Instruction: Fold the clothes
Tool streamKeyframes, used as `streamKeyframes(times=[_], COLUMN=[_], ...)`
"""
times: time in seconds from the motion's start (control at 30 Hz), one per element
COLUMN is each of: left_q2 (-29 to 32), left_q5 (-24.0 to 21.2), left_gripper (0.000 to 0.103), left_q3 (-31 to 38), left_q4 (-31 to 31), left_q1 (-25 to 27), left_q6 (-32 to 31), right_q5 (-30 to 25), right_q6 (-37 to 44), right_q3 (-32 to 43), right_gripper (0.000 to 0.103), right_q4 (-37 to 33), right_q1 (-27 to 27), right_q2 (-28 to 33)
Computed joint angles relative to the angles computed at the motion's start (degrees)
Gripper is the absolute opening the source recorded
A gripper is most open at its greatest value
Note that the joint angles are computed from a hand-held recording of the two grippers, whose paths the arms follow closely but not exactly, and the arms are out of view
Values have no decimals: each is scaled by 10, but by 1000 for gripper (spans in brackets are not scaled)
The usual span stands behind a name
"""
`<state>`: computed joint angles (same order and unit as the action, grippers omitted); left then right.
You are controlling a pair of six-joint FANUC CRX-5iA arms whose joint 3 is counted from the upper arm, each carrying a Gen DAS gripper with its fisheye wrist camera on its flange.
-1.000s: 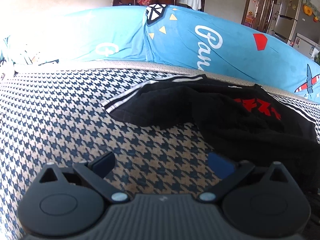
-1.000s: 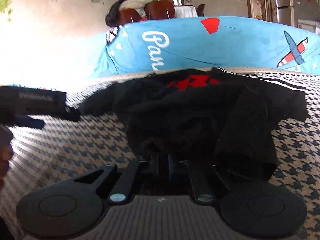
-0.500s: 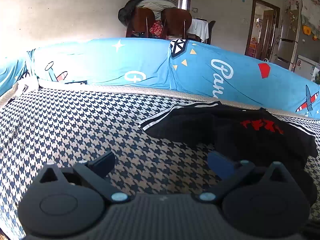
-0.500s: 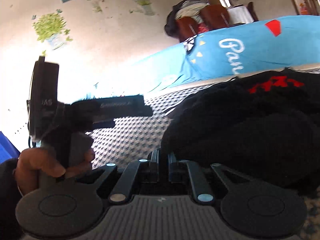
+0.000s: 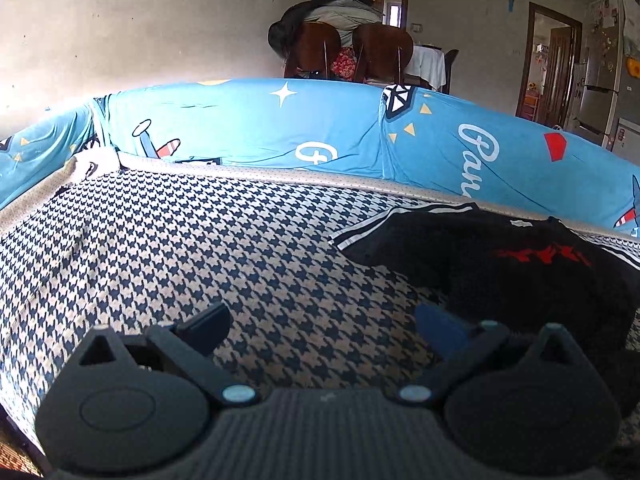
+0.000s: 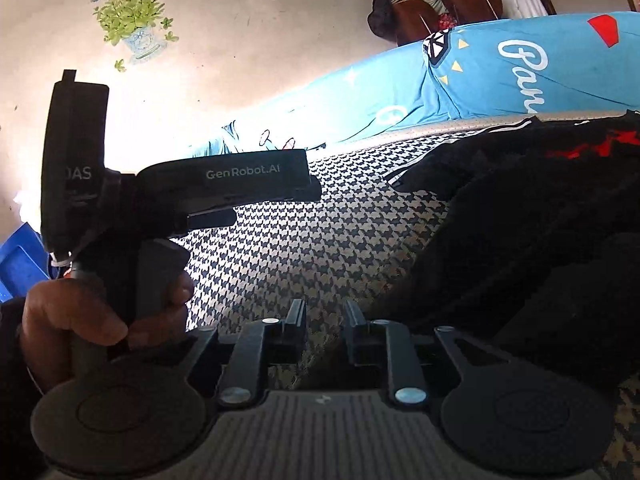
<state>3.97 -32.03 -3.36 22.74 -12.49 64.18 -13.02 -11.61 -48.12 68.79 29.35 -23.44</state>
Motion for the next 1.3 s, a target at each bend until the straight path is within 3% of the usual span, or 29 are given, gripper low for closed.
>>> streamKeyframes(times=[0.17,0.4,0.8,0.97,1.07,1.3], left_q2=[-8,-12,-6,-2,5,22], left_q5=[3,-11,-37,-42,-51,-78], left_gripper=[103,103,103,103,103,103], left_q3=[-22,-53,-77,-83,-77,-56], left_q4=[35,103,156,166,148,106], left_q1=[-10,-28,-47,-57,-61,-64], left_q6=[-53,-152,-231,-255,-244,-202], right_q5=[-107,-250,-516,-600,-610,-571], right_q6=[6,-8,-78,-84,-76,-70], right_q3=[-8,-21,-37,-37,-39,-48], right_gripper=[36,37,42,43,43,43], right_q4=[-13,-52,-87,-116,-127,-113], right_q1=[52,112,213,239,235,190], right_q2=[-29,-81,-137,-141,-137,-110])
